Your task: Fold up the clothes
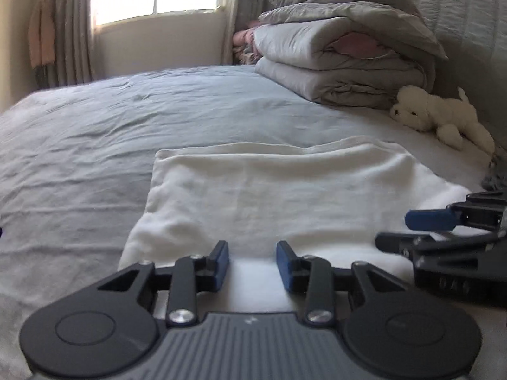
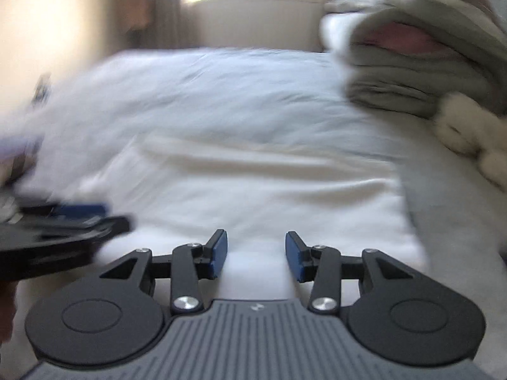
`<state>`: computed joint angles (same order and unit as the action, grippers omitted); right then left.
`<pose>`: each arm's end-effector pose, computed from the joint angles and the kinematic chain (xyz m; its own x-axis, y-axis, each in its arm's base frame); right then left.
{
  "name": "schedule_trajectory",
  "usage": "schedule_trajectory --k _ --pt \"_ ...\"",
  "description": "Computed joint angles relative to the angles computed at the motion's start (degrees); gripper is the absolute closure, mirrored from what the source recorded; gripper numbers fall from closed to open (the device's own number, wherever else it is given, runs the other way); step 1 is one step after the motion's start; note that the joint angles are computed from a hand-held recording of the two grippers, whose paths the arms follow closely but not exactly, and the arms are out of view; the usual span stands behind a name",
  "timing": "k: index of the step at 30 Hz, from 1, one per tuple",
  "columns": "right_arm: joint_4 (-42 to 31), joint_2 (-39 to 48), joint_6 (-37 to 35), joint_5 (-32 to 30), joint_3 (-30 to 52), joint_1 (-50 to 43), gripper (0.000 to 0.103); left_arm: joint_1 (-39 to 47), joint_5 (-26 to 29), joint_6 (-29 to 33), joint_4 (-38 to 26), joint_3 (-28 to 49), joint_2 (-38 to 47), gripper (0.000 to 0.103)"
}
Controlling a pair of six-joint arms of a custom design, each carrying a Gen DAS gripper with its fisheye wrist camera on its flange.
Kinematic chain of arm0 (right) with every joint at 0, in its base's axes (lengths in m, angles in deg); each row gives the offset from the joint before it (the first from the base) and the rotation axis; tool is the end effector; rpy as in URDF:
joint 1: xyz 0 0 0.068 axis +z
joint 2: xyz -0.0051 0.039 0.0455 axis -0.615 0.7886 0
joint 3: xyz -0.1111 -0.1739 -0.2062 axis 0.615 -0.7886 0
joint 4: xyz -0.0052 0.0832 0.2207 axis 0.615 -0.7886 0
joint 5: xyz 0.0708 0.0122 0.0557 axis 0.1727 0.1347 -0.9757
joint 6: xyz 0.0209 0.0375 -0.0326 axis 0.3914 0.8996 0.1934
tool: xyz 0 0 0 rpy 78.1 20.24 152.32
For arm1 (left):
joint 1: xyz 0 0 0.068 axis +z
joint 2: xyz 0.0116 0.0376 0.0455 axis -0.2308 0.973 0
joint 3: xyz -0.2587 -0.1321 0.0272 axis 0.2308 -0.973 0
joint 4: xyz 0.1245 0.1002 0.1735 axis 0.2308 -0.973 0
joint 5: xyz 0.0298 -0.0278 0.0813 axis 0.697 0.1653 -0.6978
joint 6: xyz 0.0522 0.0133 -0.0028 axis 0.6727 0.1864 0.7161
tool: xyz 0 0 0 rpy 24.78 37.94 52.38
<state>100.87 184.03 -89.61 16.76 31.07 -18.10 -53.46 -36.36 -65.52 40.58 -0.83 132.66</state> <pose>0.3467 0.1325 0.0184 -0.4625 -0.4237 -0.7788 -0.6066 0.7918 -0.0706 0.2643 -0.1942 0.0037 -0.5659 -0.1260 -0.8148 -0.1734 0.9843 -0.0318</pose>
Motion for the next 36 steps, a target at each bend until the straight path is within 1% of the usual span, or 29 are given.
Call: schedule_trajectory --k 1,2,3,4,5,7,8,10,12,15,16,18,19,21,22,23,24,26,28,30,32,36 --pt "2.69 1.25 -1.84 0.76 -1.09 0.51 0.059 0.49 0.33 0.16 0.92 -1.29 -0.39 0.07" --pt "3.41 1.71 -2.68 -0.16 -1.32 -0.17 0.059 1.05 0.68 0.27 1.84 -2.61 -0.8 0.078" --pt "2.2 1.55 -3.06 -1.86 -0.79 -1.34 0.058 1.86 1.02 0.14 2.59 -4.03 -1.39 0.087" --pt "0.19 1.0 -2.68 -3.11 -0.15 -2.66 0.053 2.7 1.39 0.04 3.35 -5.43 -1.98 0.088" --pt "-2.39 0.21 -1.8 -4.07 0.61 -4.09 0.045 3.57 1.78 -0.04 4.11 -6.8 -2.55 0.088" --pt "-7.34 -0.97 -0.24 -5.53 2.35 -6.84 0.035 4.51 2.34 -0.28 4.76 -8.85 -3.65 0.089" --pt "-8.74 -1.06 -0.01 -5.74 3.02 -8.07 0.033 4.12 1.69 -0.32 3.65 -9.14 -4.15 0.089" --pt "-10.15 -2.3 0.24 -6.95 2.24 -9.88 0.034 3.41 0.51 -0.47 1.57 -9.74 -5.07 0.089" --pt "-9.7 -3.55 1.24 -7.01 0.36 -10.8 0.033 3.98 0.8 -0.76 2.79 -11.22 -4.75 0.089" --pt "-4.67 -2.23 5.24 -4.84 -2.19 -11.59 0.033 3.69 0.8 -2.95 2.92 -12.87 -5.61 0.089" --pt "-2.87 -1.73 6.46 -5.33 -3.06 -12.13 0.033 3.07 0.27 -3.47 1.31 -12.81 -6.59 0.089" --pt "-2.37 -2.77 5.54 -2.11 -4.1 -10.4 0.033 1.33 -1.81 -5.48 -1.89 -13.2 -9.46 0.087" --pt "-2.66 -3.94 5.19 0.19 -4.63 -9.24 0.033 0.49 -1.97 -6.49 -0.69 -14.25 -10.77 0.087" --pt "0.43 -6.27 6.44 3.45 -7.41 -7.94 0.033 -1.25 -2.48 -8.53 1.3 -15.98 -13.33 0.084" --pt "1.35 -7.3 8.09 3.45 -8.53 -7.5 0.033 -2.31 -2.84 -9.81 0.65 -15.65 -14.24 0.083" --pt "1.61 -8.29 10.37 2.47 -9.36 -7.12 0.033 -3.26 -3.2 -10.94 0.05 -15.17 -14.86 0.079" --pt "1.62 -8.96 12.05 0.95 -10.01 -6.77 0.033 -3.88 -3.48 -11.52 -0.6 -14.05 -14.28 0.073" --pt "2.18 -9.8 14.18 -1.81 -11.38 -5.67 0.033 -5.04 -3.99 -12.63 -1.84 -11.79 -13.07 0.067" --pt "3.52 -10.33 14.95 -1.61 -12.85 -3.6 0.033 -5.35 -3.98 -12.75 -4.02 -8.75 -11.12 0.067" --pt "2.42 -10.34 14.76 -0.54 -12.72 -1.59 0.033 -4.65 -2.94 -12.8 -6.04 -5.86 -8.83 0.067" --pt "0.31 -9.43 12.94 0.9 -11.47 0.07 0.033 -3.79 -1.12 -13.8 -5.22 -4.46 -6.34 0.066" --pt "-2.45 -5.85 10.98 1.78 -7.72 0.88 0.032 -3.96 -2.46 -11.78 -4.48 -2.95 -3.58 0.065"
